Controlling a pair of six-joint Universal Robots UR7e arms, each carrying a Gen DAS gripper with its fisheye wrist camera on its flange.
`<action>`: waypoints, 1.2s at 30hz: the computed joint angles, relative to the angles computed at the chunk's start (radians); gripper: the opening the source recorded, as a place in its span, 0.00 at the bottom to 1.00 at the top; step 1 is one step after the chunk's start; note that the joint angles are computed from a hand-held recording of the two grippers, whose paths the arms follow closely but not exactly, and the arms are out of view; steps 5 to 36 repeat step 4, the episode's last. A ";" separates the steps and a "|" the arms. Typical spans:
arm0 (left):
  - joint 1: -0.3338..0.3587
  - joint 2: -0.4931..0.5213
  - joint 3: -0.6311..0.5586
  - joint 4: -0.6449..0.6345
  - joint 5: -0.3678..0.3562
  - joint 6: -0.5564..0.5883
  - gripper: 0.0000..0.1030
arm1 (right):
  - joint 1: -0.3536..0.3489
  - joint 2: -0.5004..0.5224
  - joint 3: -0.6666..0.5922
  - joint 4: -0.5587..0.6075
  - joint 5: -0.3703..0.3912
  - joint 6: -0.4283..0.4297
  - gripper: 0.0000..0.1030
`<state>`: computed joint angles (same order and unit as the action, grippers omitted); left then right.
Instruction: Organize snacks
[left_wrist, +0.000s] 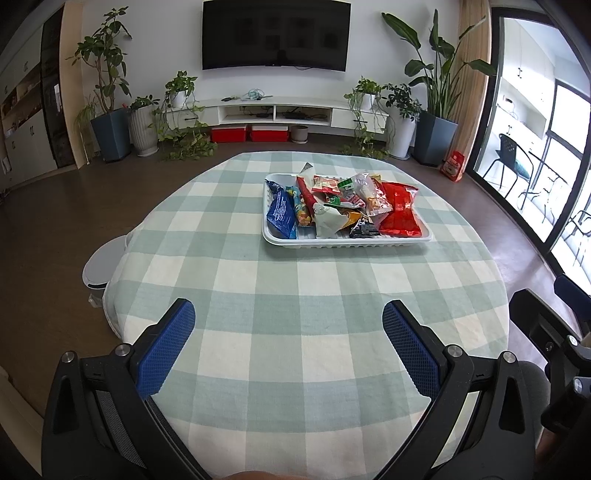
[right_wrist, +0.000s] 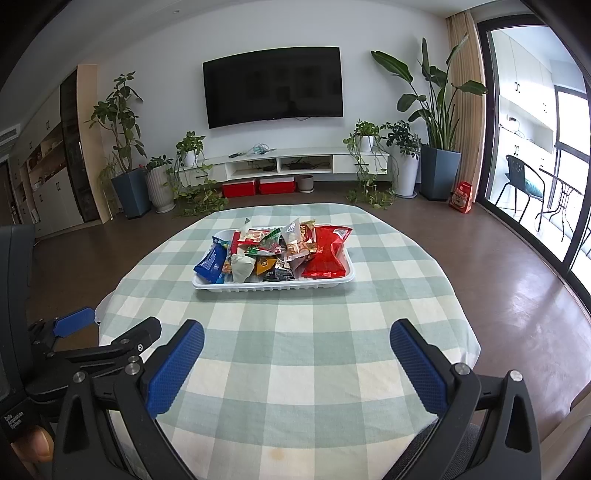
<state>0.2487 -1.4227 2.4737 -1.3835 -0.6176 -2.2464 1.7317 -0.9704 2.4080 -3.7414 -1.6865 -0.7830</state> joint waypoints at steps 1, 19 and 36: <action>0.000 0.002 -0.001 0.004 0.000 -0.002 1.00 | -0.001 0.000 0.002 0.000 0.000 0.000 1.00; 0.000 0.018 0.001 0.017 -0.002 -0.024 1.00 | -0.006 0.004 0.011 -0.009 0.003 -0.001 1.00; 0.000 0.018 0.001 0.017 -0.002 -0.024 1.00 | -0.006 0.004 0.011 -0.009 0.003 -0.001 1.00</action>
